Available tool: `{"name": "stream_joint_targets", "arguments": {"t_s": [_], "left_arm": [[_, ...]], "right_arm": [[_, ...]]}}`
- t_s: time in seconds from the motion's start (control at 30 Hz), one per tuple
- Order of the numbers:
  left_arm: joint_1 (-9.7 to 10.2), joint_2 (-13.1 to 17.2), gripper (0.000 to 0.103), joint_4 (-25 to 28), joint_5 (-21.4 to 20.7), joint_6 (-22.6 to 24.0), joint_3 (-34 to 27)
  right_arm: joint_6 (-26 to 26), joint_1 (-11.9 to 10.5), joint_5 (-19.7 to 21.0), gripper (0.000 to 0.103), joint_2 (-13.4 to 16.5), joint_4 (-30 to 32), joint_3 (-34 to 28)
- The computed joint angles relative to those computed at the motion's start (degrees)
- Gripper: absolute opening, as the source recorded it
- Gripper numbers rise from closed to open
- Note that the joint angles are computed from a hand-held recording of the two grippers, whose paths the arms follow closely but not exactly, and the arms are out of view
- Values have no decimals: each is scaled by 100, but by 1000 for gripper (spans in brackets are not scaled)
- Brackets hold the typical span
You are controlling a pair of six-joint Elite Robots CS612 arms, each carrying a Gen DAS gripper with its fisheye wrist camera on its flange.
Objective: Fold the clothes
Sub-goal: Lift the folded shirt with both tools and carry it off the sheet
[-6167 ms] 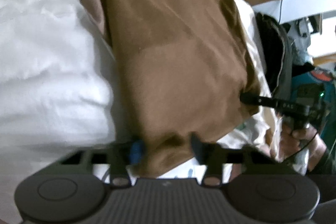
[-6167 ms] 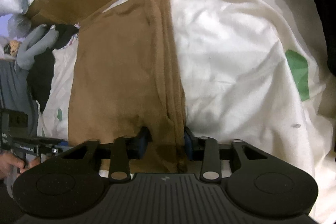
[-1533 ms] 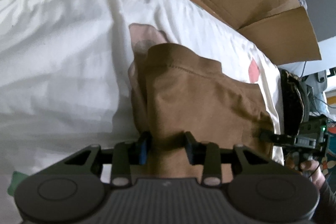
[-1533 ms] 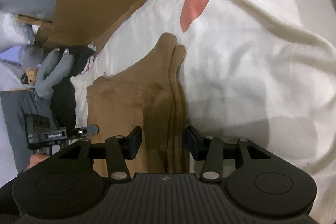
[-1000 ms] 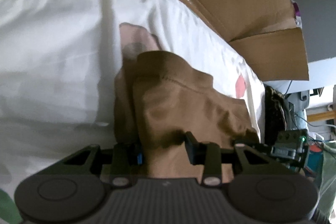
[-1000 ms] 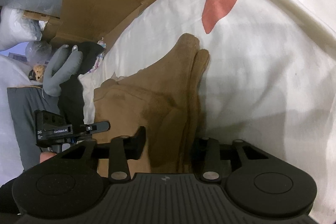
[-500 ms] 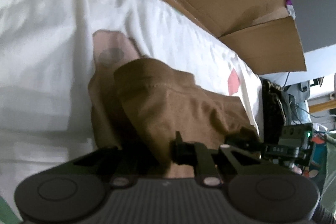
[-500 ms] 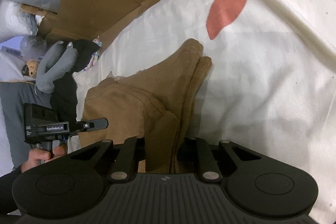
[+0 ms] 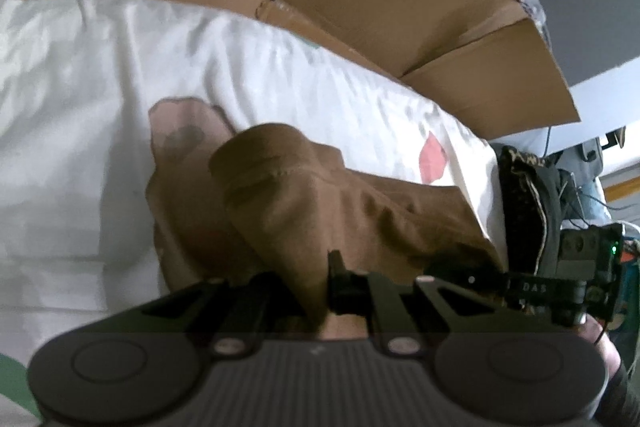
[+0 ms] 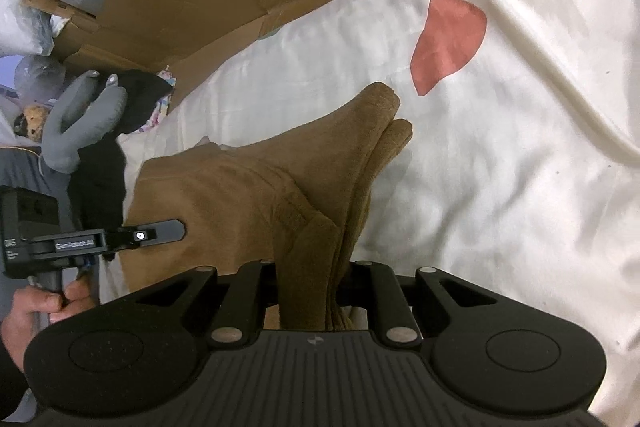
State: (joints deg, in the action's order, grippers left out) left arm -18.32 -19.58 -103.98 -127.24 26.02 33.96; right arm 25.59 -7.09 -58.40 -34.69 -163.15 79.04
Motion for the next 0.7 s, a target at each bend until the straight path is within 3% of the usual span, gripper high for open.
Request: {"name": "stream_joint_targets", "arguments": {"t_s": [0.33, 0.47, 0.7], "left_arm": [[-26, -700, 8, -805, 242, -90, 818], [-37, -1000, 8, -1162, 312, -245, 1161], [9, -1520, 8, -1678, 106, -523, 1576]], "right_arm": [[138, 144, -599, 12, -512, -342, 385], [-42, 206, -861, 12, -759, -336, 493], [151, 191, -929, 12, -1231, -754, 797]]}}
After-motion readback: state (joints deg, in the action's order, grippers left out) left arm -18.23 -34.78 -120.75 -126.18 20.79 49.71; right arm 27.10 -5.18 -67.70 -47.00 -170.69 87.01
